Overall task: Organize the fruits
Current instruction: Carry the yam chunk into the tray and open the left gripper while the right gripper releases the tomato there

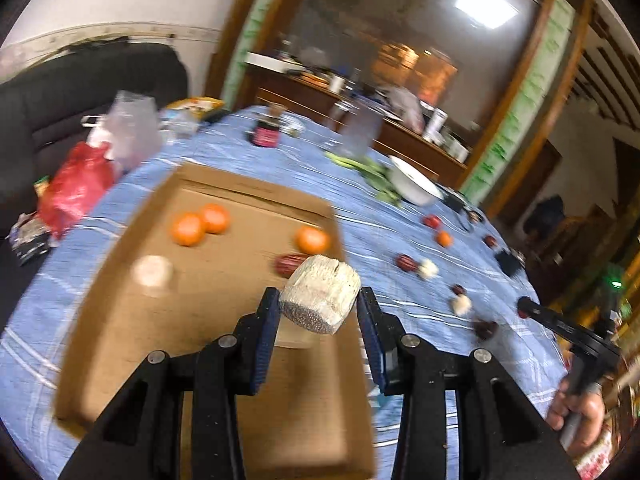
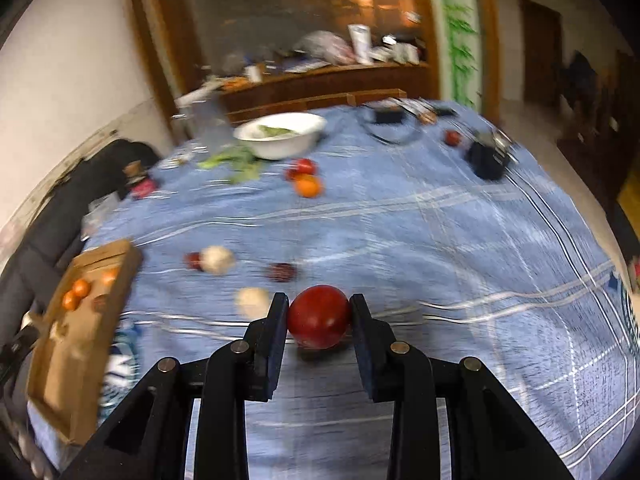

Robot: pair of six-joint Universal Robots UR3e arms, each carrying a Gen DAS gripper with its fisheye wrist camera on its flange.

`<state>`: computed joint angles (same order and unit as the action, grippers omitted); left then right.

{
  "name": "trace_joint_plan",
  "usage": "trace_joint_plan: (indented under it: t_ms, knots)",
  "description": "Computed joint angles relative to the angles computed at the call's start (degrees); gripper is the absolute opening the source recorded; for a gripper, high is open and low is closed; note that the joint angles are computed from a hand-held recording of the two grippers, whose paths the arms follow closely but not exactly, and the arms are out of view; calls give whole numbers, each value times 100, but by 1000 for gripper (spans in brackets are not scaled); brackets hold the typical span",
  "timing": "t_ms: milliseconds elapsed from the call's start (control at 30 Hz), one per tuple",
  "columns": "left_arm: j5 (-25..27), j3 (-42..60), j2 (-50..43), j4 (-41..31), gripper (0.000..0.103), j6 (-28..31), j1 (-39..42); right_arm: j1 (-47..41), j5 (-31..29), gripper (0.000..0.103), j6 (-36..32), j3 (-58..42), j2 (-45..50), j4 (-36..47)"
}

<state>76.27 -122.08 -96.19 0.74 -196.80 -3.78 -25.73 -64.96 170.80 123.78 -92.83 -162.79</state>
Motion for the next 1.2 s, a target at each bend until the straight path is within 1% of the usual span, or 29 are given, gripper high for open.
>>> trace_joint_plan:
  t_ms: [67,133,200,300,433,533,667,800,1100,1200]
  knots:
    - [-6,-166,128,-58,38,6,264,482,26,33,105,-113,-92,83]
    - [-122,-444,353,-175,39,64,610,964,-36,33,182,-221,-87,95]
    - [-131,-624,461,-233,39,119,830,1490,-101,34,244,-372,24,76]
    - [-44,-752,469,-289,39,155,1011,2355,-222,34,323,-767,451,46]
    - [-40,-730,349,-407,39,185,1091,3198,-375,34,362,-1427,1186,138]
    - [-9,-705,251,-427,39,210,1096,3651,-504,34,362,-1863,1711,167]
    - [30,-696,133,-356,39,274,1070,4012,-588,34,366,-2291,2251,265]
    - [-38,-544,-77,-479,39,306,1047,4254,-791,34,378,-2661,2658,354]
    - [-157,-425,-303,-517,39,260,1041,4519,-1165,34,297,-3202,3108,724]
    - [-337,-519,-199,-478,39,240,1161,4565,-1259,34,304,-3353,3278,779]
